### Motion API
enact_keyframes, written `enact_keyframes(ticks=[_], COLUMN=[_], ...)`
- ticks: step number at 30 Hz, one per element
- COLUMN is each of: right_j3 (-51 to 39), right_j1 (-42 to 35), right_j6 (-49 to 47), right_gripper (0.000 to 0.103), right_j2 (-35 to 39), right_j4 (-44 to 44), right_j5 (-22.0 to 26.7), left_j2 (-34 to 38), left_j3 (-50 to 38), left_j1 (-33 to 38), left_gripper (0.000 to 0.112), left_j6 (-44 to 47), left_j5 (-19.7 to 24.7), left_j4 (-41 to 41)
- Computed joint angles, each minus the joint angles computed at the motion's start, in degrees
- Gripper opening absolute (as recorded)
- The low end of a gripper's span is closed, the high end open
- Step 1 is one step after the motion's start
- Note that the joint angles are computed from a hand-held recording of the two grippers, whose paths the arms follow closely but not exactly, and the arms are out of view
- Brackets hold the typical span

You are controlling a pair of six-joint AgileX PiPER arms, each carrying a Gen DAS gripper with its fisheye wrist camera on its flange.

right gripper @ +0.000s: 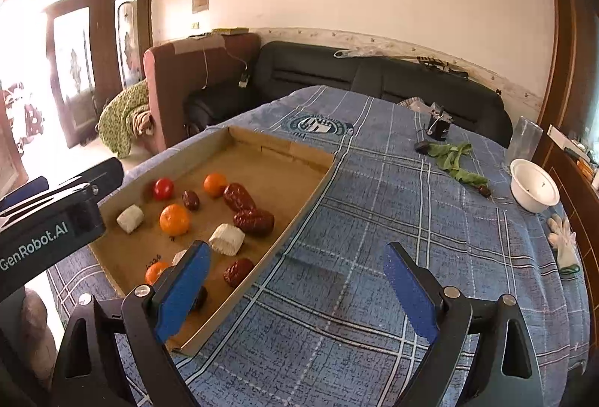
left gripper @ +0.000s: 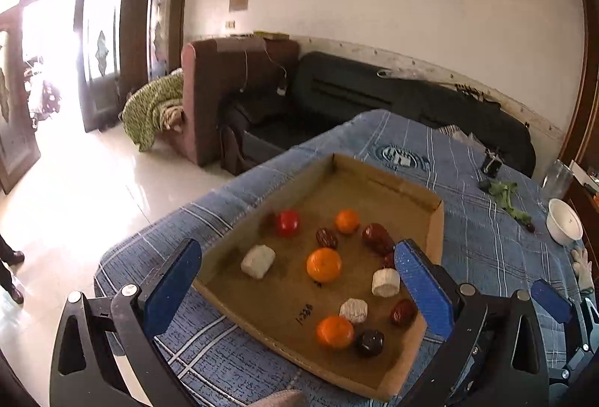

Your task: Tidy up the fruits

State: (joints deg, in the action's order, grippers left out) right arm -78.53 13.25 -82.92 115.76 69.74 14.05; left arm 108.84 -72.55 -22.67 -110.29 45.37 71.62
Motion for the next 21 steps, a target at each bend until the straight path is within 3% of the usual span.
enact_keyframes(ticks=[7,21], right_j3=[0.1,1.4], right_j1=[1.0,1.7], right_j6=[0.4,-2.4], right_gripper=[0.096,0.096], right_j2=[0.4,0.2], right_j4=[-1.7,0.3], right_j5=[-0.8,0.0], left_j2=[0.7,2.4], left_j3=[-0.3,-2.9], left_j1=[1.8,1.7], left_gripper=[0.103,0.103], left_j6=[2.4,7.2], left_j5=[-3.7,-3.3], left_j4=[-3.4,-7.6])
